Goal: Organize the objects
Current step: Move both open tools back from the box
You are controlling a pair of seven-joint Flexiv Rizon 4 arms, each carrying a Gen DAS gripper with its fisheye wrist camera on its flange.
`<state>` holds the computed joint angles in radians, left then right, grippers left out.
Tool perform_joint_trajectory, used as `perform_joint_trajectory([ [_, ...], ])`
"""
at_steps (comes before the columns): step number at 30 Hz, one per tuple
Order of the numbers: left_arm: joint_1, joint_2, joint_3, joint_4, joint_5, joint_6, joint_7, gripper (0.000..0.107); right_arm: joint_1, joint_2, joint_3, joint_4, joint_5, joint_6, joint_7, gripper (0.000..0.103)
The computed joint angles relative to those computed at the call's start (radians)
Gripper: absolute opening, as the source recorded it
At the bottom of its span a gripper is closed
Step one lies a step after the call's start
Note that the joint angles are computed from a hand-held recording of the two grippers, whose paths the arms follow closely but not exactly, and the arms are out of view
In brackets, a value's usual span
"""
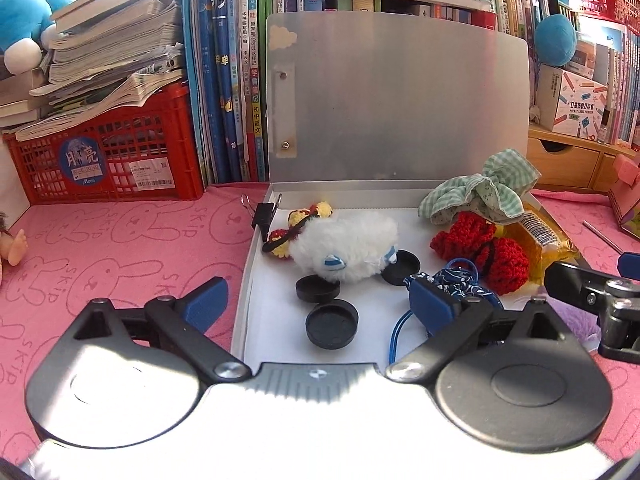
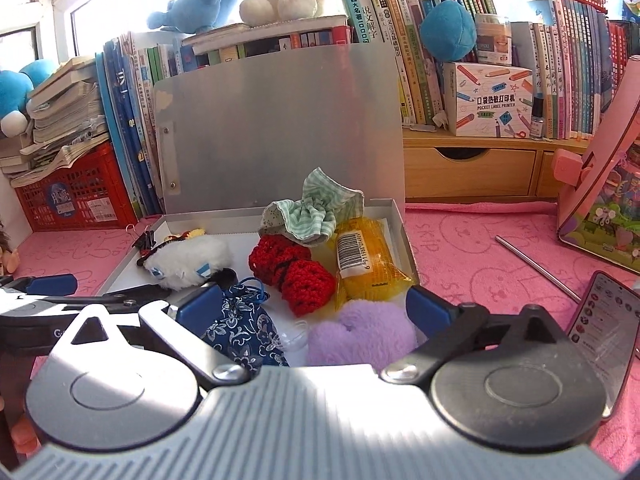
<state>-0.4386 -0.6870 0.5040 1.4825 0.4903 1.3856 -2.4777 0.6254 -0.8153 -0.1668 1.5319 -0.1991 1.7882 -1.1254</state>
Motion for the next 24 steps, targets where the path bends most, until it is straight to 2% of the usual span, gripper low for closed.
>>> perform_joint_trajectory([
  [5, -0.035, 0.035, 0.026, 0.053, 0.034, 0.025, -0.030, 0.099, 0.033, 0.031, -0.038, 0.065, 0.034, 0.040, -0.014, 0.102],
  [10, -0.081, 0.071, 0.061, 0.114, 0.075, 0.053, -0.077, 0.099, 0.025, 0.074, -0.011, 0.138, 0.063, 0.064, -0.037, 0.102],
  [14, -0.145, 0.095, 0.114, 0.164, 0.132, 0.068, -0.142, 0.099, 0.031, 0.108, -0.002, 0.210, 0.092, 0.094, -0.059, 0.102],
  [17, -0.163, 0.118, 0.120, 0.207, 0.157, 0.086, -0.180, 0.099, 0.065, 0.124, -0.028, 0.261, 0.126, 0.121, -0.091, 0.102],
  [24, -0.258, 0.144, 0.187, 0.272, 0.256, 0.089, -0.315, 0.099, 0.122, 0.149, -0.057, 0.353, 0.209, 0.159, -0.176, 0.102],
])
